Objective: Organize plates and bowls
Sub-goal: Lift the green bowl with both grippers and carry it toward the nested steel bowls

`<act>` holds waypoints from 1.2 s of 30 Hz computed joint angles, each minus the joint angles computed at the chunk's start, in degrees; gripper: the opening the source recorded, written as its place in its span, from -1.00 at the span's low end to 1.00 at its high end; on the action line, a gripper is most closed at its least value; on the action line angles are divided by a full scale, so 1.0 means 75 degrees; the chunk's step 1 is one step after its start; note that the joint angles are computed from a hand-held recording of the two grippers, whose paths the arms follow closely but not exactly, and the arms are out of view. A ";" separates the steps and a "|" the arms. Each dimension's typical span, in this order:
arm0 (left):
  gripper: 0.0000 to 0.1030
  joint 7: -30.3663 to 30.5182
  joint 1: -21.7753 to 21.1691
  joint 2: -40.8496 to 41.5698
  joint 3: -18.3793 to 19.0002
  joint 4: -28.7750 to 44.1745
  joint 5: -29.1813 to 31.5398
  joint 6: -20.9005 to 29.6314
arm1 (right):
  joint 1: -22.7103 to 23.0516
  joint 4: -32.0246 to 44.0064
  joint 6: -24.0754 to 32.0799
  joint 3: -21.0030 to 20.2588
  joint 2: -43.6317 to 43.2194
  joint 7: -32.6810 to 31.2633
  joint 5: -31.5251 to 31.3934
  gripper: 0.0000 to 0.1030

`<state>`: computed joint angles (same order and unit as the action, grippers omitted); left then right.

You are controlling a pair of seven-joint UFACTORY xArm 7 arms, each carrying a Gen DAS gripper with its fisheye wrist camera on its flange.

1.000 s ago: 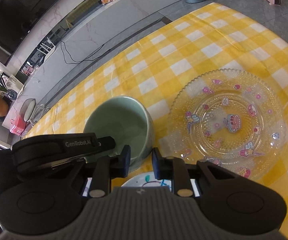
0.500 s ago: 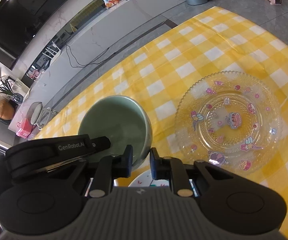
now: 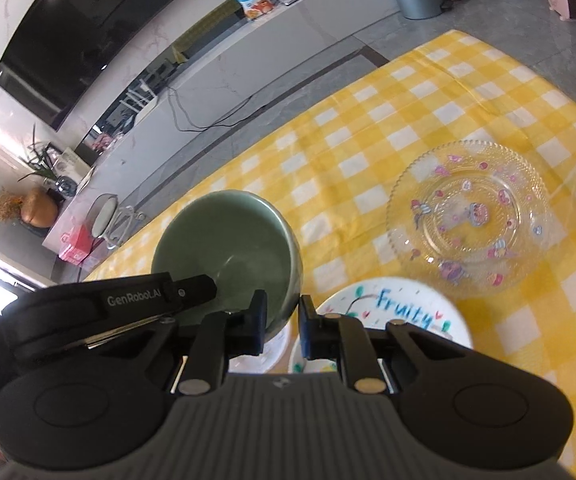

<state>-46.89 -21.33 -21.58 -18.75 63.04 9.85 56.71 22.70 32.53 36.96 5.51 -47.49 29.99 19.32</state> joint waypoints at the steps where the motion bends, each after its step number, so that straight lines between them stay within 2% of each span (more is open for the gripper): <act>1: -0.84 -0.0007 -0.0008 -0.0119 0.0006 0.0008 -0.0014 0.0130 | 0.0029 0.0040 0.0103 0.0045 -0.0080 0.0033 -0.0011 -0.73; 8: -0.84 -0.0033 0.0019 -0.1002 -0.0039 -0.0021 -0.0314 0.1035 | 0.0298 0.0347 0.0885 0.0326 -0.0675 0.0312 0.0035 -0.74; 17: -0.84 -0.0028 0.0142 -0.2469 0.0092 -0.0483 -0.1109 0.1930 | 0.0612 0.0973 0.1924 0.0847 -0.1141 0.0671 -0.0012 -0.74; 29: -0.83 0.0088 0.0471 -0.4359 0.0509 -0.1367 -0.2134 0.3260 | 0.1268 0.1640 0.2782 0.1408 -0.0791 0.0663 0.0288 -0.74; 36: -0.82 0.0292 0.0606 -0.5004 0.0744 -0.2042 -0.2645 0.3680 | 0.1562 0.1711 0.3012 0.1630 -0.0344 0.0618 0.0461 -0.76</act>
<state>-44.70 -16.78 -59.11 -13.17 47.73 -9.99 84.31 34.41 45.36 59.55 17.74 -50.07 34.63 22.77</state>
